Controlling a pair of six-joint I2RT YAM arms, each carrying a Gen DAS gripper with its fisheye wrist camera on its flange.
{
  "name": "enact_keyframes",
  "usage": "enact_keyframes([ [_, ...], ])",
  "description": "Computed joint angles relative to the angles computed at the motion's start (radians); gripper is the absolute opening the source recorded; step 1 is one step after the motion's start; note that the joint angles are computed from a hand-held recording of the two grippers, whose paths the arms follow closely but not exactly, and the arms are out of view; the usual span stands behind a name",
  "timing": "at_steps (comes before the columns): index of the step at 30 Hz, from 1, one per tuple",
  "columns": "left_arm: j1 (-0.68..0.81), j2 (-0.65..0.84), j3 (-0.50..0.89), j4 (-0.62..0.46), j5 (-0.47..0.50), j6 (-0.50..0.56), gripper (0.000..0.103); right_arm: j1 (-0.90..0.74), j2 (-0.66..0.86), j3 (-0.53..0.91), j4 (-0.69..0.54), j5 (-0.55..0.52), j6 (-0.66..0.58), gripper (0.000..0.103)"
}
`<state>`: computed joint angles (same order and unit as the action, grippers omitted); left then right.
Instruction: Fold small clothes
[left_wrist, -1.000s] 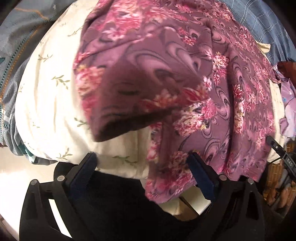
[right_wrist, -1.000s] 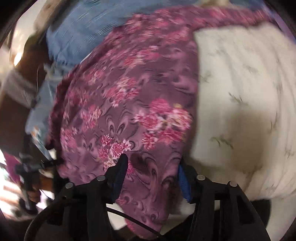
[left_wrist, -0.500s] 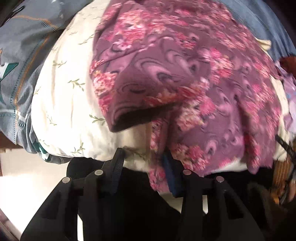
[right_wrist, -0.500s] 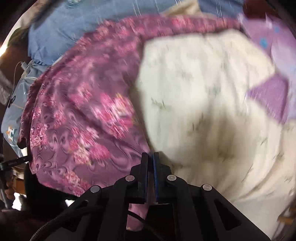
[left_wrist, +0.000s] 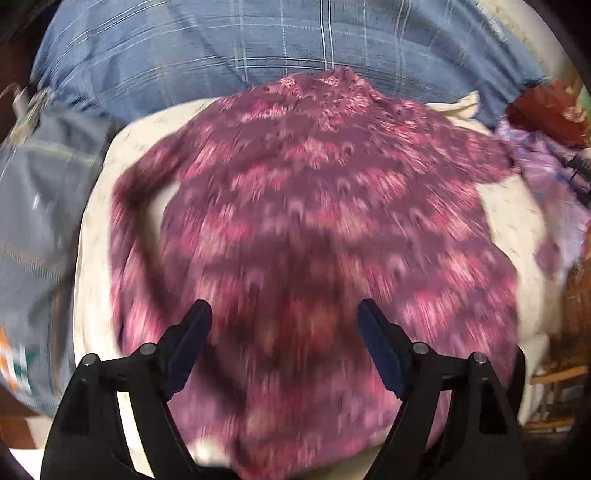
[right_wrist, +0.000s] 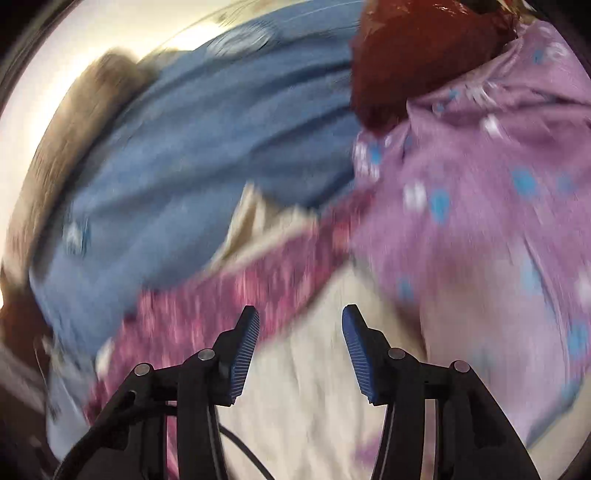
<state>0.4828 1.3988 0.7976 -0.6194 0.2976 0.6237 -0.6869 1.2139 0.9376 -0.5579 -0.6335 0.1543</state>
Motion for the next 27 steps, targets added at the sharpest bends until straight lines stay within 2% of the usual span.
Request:
enact_keyframes([
  [2, -0.134, 0.087, 0.045, 0.086, -0.086, -0.127, 0.081, 0.065, 0.157, 0.144, 0.016, 0.085, 0.05, 0.059],
  [3, -0.181, 0.135, 0.063, 0.131, -0.124, -0.177, 0.081, 0.105, 0.217, 0.207, 0.013, 0.145, 0.07, 0.059],
  [4, -0.226, 0.194, 0.09, 0.166, -0.155, -0.232, 0.081, 0.148, 0.287, 0.278, 0.001, 0.209, 0.08, 0.064],
  [6, -0.279, 0.293, 0.145, 0.192, -0.18, -0.305, 0.081, 0.237, 0.468, 0.468, -0.089, 0.363, 0.089, 0.065],
  [8, -0.301, 0.374, 0.199, 0.19, -0.172, -0.343, 0.081, 0.319, 0.597, 0.593, -0.141, 0.456, 0.118, 0.065],
  [11, -0.334, 0.461, 0.242, 0.211, -0.205, -0.359, 0.081, 0.418, 0.76, 0.775, -0.258, 0.581, 0.082, 0.064],
  [12, -0.335, 0.473, 0.244, 0.221, -0.212, -0.353, 0.081, 0.465, 0.796, 0.807, -0.29, 0.678, 0.048, 0.064],
  [14, -0.33, 0.485, 0.241, 0.238, -0.214, -0.343, 0.081, 0.518, 0.846, 0.847, -0.313, 0.807, -0.007, 0.056],
  [15, -0.319, 0.491, 0.24, 0.246, -0.206, -0.336, 0.081, 0.536, 0.843, 0.825, -0.298, 0.876, -0.045, 0.048],
  [16, -0.311, 0.499, 0.243, 0.248, -0.199, -0.333, 0.081, 0.545, 0.862, 0.837, -0.289, 0.927, -0.072, 0.036],
  [17, -0.306, 0.51, 0.249, 0.249, -0.196, -0.332, 0.081, 0.545, 0.876, 0.838, -0.283, 0.953, -0.081, 0.032],
  [19, -0.29, 0.521, 0.259, 0.246, -0.182, -0.337, 0.081, 0.508, 0.894, 0.828, -0.292, 0.956, -0.057, 0.028],
  [20, -0.284, 0.522, 0.26, 0.25, -0.175, -0.341, 0.081, 0.496, 0.9, 0.817, -0.277, 0.93, -0.046, 0.021],
  [21, -0.276, 0.518, 0.258, 0.257, -0.169, -0.348, 0.081, 0.479, 0.917, 0.832, -0.267, 0.899, -0.048, 0.019],
  [23, -0.257, 0.512, 0.257, 0.267, -0.166, -0.352, 0.081, 0.463, 0.892, 0.768, -0.203, 0.826, -0.027, 0.01],
  [27, -0.239, 0.533, 0.239, 0.334, -0.239, -0.356, 0.082, 0.418, 0.816, 0.653, -0.074, 0.69, 0.076, 0.004],
])
